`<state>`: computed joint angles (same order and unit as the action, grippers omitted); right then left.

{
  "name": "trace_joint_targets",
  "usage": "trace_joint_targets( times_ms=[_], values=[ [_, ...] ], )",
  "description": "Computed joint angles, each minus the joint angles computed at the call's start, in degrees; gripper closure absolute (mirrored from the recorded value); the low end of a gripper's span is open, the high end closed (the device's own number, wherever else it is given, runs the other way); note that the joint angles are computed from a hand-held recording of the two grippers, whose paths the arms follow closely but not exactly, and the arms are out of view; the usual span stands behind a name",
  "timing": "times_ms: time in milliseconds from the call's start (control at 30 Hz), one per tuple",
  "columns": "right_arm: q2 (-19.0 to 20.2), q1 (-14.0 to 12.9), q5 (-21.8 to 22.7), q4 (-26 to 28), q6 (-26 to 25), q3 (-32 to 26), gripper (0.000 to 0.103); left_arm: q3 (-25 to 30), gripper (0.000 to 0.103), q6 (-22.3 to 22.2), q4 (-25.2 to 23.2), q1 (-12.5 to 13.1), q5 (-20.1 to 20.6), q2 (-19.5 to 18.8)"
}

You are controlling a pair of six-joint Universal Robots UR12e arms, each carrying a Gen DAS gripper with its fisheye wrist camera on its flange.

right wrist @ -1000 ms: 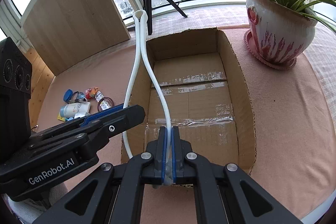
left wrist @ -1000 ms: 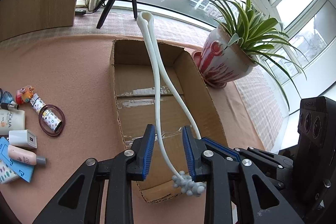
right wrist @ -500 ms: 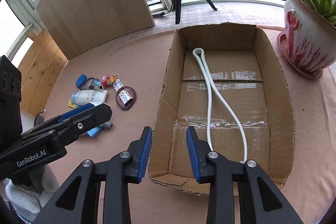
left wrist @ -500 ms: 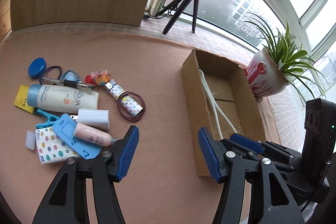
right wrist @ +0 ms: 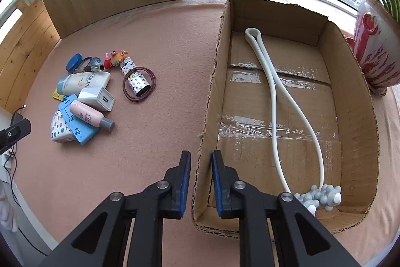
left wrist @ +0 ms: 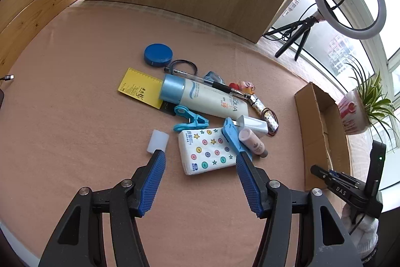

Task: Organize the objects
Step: 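Open the right gripper to drop the roller into the cardboard box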

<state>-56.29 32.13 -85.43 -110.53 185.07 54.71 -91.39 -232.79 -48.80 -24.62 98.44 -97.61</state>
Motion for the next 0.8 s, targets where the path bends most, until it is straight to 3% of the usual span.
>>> trace_joint_targets(
  times_ms=[367, 500, 567, 700, 800],
  values=[
    [-2.36, 2.31, -7.81, 1.63, 3.65, 2.78, 0.096, -3.38, 0.041, 7.85, 1.55, 4.79, -7.1, 1.98],
    [-2.95, 3.29, -11.9, -2.11, 9.07, 3.02, 0.059, -2.37, 0.041, 11.07, 1.42, 5.54, -8.49, 1.06],
    [-2.54, 3.91, -13.11, -3.81, 9.57, 1.79, 0.058, -1.4, 0.04, 12.32, 1.2, 5.78, -8.66, 0.27],
    [-0.51, 4.88, -15.19, -1.93, 9.59, -2.3, 0.057, 0.54, 0.041, 14.35, 1.33, 6.21, -8.95, -1.38],
    [0.37, 5.01, -12.18, -3.17, 9.69, -3.82, 0.057, 1.79, 0.041, 14.94, 1.12, 6.62, -9.44, -2.6]
  ],
)
